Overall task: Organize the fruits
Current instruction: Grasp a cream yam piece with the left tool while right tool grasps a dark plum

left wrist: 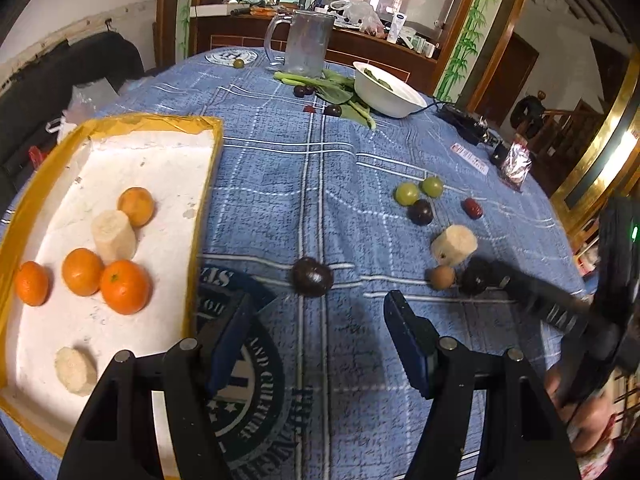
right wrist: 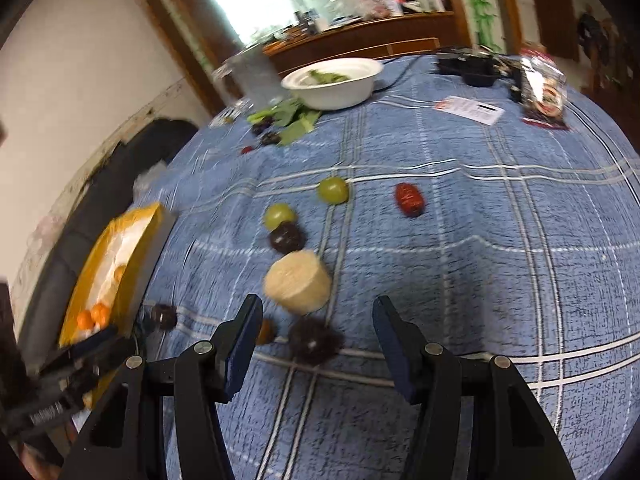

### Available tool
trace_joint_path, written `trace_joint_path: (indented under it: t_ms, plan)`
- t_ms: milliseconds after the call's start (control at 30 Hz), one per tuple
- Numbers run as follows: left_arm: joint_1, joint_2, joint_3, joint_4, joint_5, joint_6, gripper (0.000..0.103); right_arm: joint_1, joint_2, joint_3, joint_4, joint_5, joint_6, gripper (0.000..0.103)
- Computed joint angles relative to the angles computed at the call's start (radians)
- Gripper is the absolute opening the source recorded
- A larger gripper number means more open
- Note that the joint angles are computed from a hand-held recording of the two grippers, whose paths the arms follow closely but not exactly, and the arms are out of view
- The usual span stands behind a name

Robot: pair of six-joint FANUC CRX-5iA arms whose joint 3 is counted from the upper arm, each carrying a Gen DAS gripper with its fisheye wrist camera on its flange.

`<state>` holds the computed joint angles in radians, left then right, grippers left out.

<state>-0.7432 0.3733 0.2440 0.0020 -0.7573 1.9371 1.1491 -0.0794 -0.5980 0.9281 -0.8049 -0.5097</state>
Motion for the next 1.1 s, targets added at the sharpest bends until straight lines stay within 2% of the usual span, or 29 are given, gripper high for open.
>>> trace_joint_path:
  t_ms: [67,133,267,300,333,500,600,633,700,733,800,933,1100]
  plan:
    - [0.010,0.014,0.007,0.059,0.008,-0.041,0.067,0.012,0.041,0.053,-0.066,-0.047,0.088,0.060]
    - [0.015,0.039,0.026,0.130,0.015,-0.104,0.067,0.017,0.073,0.093,-0.122,-0.080,0.154,0.052]
    - [0.011,0.148,0.145,0.276,-0.027,-0.217,0.067,0.021,0.083,0.097,-0.113,-0.102,0.156,0.038]
    - [0.007,0.174,0.181,0.287,-0.043,-0.224,0.067,0.021,0.082,0.096,-0.114,-0.099,0.157,0.031]
    - [0.001,0.206,0.227,0.290,-0.061,-0.229,0.067,0.019,0.077,0.090,-0.110,-0.089,0.150,0.029]
    - [-0.024,0.383,0.480,0.310,-0.190,-0.264,0.067,0.022,0.075,0.091,-0.115,-0.088,0.149,0.029]
    - [-0.038,0.457,0.592,0.298,-0.256,-0.283,0.066,0.020,0.066,0.084,-0.119,-0.074,0.144,0.029]
    - [-0.042,0.464,0.600,0.293,-0.261,-0.288,0.065,0.019,0.065,0.085,-0.123,-0.072,0.148,0.029]
    - [-0.054,0.499,0.665,0.249,-0.303,-0.281,0.054,0.021,0.066,0.091,-0.133,-0.076,0.158,0.029]
    - [-0.057,0.502,0.665,0.238,-0.304,-0.279,0.049,0.022,0.068,0.095,-0.137,-0.079,0.162,0.029]
    - [-0.061,0.473,0.604,0.248,-0.241,-0.314,0.040,0.023,0.065,0.094,-0.140,-0.078,0.160,0.030]
    - [-0.077,0.431,0.564,0.169,-0.201,-0.274,0.038,0.021,0.060,0.088,-0.138,-0.068,0.150,0.030]
    - [-0.052,0.307,0.376,0.211,-0.094,-0.282,0.038,0.019,0.057,0.082,-0.129,-0.058,0.145,0.029]
